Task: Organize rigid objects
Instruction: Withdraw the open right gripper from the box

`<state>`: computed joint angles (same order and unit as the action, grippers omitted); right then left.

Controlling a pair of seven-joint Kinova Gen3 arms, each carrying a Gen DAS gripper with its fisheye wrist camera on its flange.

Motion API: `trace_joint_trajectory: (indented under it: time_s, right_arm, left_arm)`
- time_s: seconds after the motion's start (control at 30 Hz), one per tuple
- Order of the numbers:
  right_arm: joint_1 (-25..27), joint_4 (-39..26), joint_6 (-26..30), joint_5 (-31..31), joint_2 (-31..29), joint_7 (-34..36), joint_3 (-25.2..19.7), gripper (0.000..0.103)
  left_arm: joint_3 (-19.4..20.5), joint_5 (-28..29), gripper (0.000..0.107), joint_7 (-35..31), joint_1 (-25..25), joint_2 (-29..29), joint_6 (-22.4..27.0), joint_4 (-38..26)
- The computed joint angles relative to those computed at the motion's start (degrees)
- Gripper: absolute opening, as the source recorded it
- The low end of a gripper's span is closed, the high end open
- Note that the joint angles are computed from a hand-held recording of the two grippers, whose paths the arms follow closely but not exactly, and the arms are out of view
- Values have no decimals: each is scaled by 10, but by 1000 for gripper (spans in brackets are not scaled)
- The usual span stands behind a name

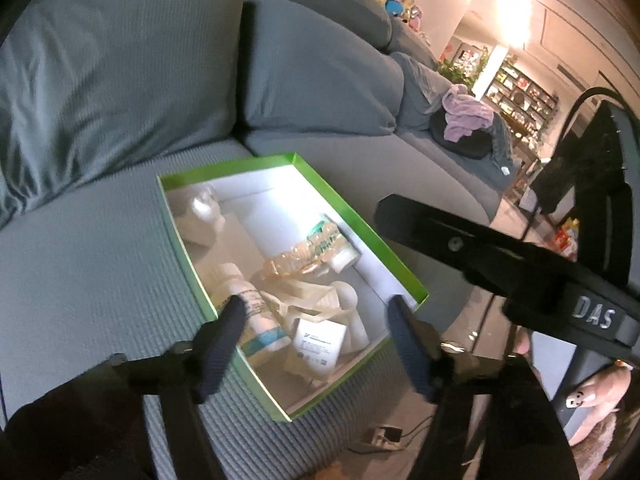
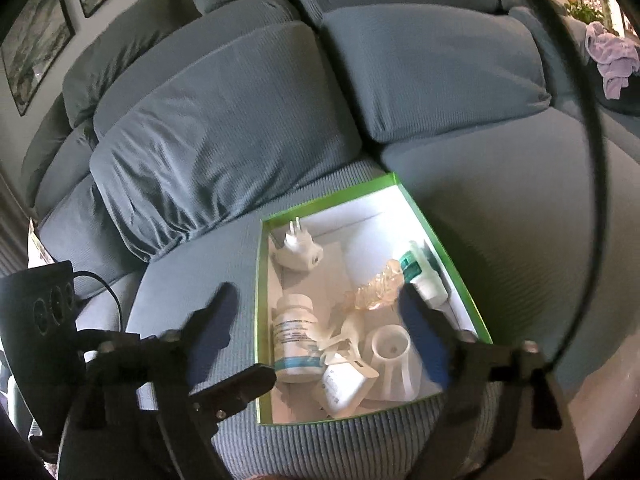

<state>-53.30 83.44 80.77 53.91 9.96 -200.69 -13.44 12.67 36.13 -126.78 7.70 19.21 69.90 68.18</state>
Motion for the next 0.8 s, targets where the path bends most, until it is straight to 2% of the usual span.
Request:
trace_joint_trajectory:
  time_s: [0.03,0.23,0.33,0.43,0.8]
  right_arm:
    - [-5,-8,13,5,3,4,-1,87]
    - [-39,-47,77,29,20,13,1,97]
    - [-56,-67,111,32,31,17,4,98]
    - [-73,-82,140,31,41,10,10,99]
    - [-99,-100,189,8,54,-13,19,100]
  left_arm:
    - [-1,1,86,-2,-2,-8,-5,6]
    - [-3,18,87,-20,-12,-26,-6,17]
    - [-7,18,88,-30,-14,-39,-8,27]
    - [-11,18,96,-37,-14,-47,-9,35]
    - [-17,10,98,-40,-8,-53,-10,53]
